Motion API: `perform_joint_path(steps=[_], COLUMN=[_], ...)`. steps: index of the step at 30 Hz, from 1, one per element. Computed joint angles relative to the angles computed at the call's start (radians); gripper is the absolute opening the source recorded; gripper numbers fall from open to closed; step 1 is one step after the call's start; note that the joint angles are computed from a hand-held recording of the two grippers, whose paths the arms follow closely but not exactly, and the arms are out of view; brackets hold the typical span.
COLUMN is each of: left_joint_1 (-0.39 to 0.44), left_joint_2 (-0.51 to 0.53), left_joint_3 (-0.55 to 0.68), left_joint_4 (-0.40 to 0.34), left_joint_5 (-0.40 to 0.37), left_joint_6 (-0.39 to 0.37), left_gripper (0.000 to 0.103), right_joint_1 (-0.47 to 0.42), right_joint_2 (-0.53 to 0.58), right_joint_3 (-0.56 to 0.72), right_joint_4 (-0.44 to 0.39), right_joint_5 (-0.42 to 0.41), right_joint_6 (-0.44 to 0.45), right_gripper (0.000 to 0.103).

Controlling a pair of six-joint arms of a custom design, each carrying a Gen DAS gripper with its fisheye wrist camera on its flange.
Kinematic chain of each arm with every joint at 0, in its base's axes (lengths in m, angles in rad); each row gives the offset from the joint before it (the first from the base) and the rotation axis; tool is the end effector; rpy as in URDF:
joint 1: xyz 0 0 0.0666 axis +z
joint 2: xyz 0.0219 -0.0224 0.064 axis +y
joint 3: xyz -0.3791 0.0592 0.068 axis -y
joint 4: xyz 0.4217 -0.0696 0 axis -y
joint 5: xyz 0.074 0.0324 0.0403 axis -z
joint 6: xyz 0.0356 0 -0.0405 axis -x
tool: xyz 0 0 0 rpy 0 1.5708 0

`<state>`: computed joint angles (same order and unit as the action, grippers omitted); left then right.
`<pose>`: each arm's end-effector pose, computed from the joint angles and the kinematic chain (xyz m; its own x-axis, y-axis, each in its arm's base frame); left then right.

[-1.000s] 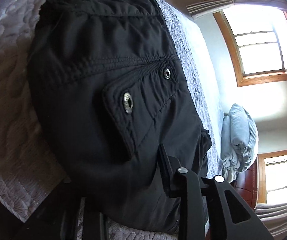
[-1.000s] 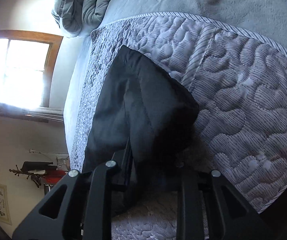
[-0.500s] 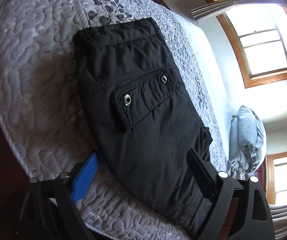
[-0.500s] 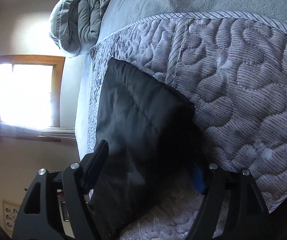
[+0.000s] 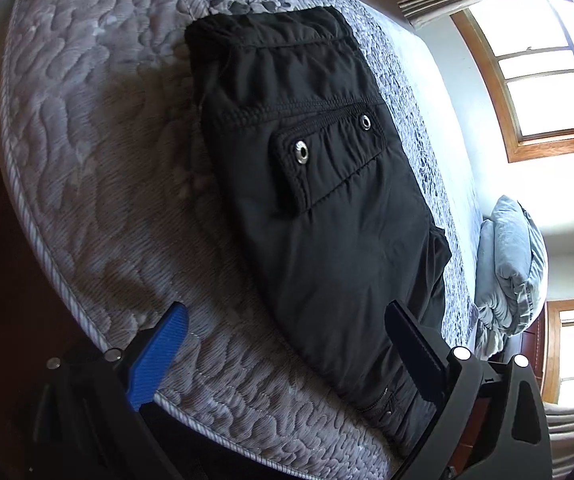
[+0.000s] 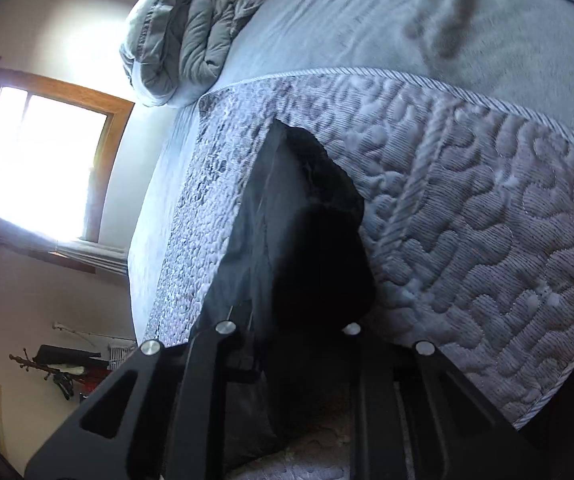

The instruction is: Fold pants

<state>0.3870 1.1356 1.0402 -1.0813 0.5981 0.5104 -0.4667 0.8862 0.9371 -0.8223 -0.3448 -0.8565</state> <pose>0.3624 0.1256 0.3673 -0.6915 -0.7178 -0.0810 -0.5152 0.5687 -0.6412 0.3026 -0.1394 0.4136 -0.2514 0.9229 -0.2916 0.6060 0.3850 0.6960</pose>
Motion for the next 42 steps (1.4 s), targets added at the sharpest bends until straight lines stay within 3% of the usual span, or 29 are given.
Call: perform_joint_path(steps=[6, 12, 24, 42], left_joint_1=[0.041, 0.094, 0.128, 0.172], left_joint_2=[-0.014, -0.033, -0.048, -0.044], left_joint_3=[-0.015, -0.025, -0.015, -0.03], left_joint_4=[-0.024, -0.047, -0.061, -0.066], left_joint_5=[0.02, 0.058, 0.098, 0.12], left_joint_6=[-0.032, -0.068, -0.088, -0.088], left_gripper=[0.099, 0.099, 0.099, 0.099], right_joint_1=[0.192, 0.4, 0.649, 0.886], right_joint_2=[0.065, 0.163, 0.327, 0.527], right_joint_3=[0.168, 0.321, 0.46, 0.503], right_joint_4=[-0.057, -0.095, -0.133, -0.293], right_joint_5=[0.191, 0.325, 0.396, 0.51], right_joint_6=[0.112, 0.241, 0.374, 0.522], right_gripper=[0.017, 0.017, 0.017, 0.017])
